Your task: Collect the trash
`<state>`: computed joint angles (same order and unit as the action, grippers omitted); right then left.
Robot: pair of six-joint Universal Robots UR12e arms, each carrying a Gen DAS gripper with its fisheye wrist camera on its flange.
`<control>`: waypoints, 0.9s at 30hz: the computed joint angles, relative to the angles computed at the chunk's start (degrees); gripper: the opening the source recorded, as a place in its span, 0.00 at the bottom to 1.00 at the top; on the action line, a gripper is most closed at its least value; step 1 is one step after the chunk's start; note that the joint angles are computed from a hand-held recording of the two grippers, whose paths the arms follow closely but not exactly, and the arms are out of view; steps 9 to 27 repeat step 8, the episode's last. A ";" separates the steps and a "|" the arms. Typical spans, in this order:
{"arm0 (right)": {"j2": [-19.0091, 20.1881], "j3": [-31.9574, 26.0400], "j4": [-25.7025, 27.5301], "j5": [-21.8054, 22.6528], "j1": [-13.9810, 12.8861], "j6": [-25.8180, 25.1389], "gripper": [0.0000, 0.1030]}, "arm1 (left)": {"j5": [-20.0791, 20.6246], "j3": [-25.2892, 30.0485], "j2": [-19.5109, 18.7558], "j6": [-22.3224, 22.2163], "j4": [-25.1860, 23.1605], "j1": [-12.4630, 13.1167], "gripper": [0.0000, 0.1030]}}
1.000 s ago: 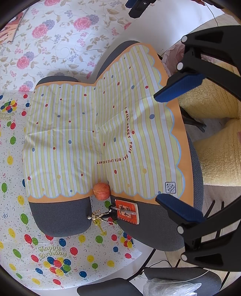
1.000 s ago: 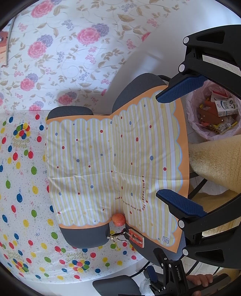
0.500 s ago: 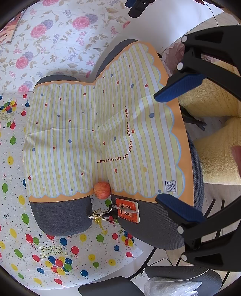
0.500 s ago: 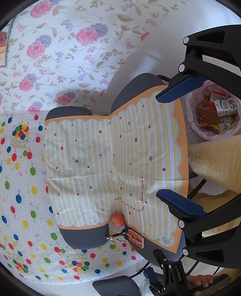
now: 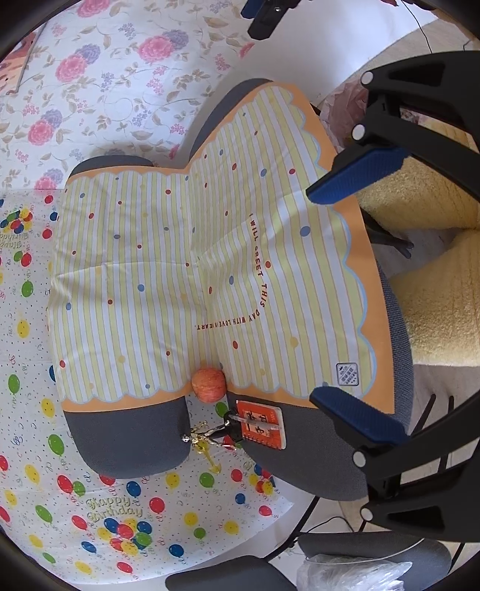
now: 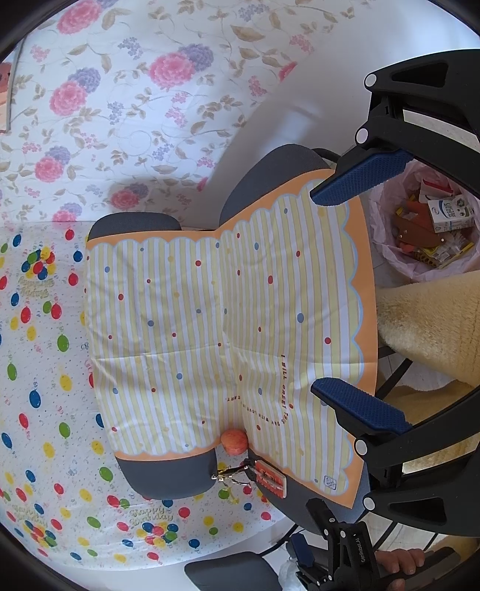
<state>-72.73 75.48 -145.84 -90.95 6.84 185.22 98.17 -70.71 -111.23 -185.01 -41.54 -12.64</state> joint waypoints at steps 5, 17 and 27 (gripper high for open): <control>3.71 -3.16 1.81 0.93 -1.10 -1.05 0.91 | -2.78 3.74 -2.42 -1.26 -5.60 0.83 0.93; 7.93 -7.43 3.32 2.75 -2.21 -2.86 0.91 | -1.19 5.51 -4.28 -1.57 -6.34 1.05 0.93; 7.93 -7.43 3.32 2.75 -2.21 -2.86 0.91 | -1.19 5.51 -4.28 -1.57 -6.34 1.05 0.93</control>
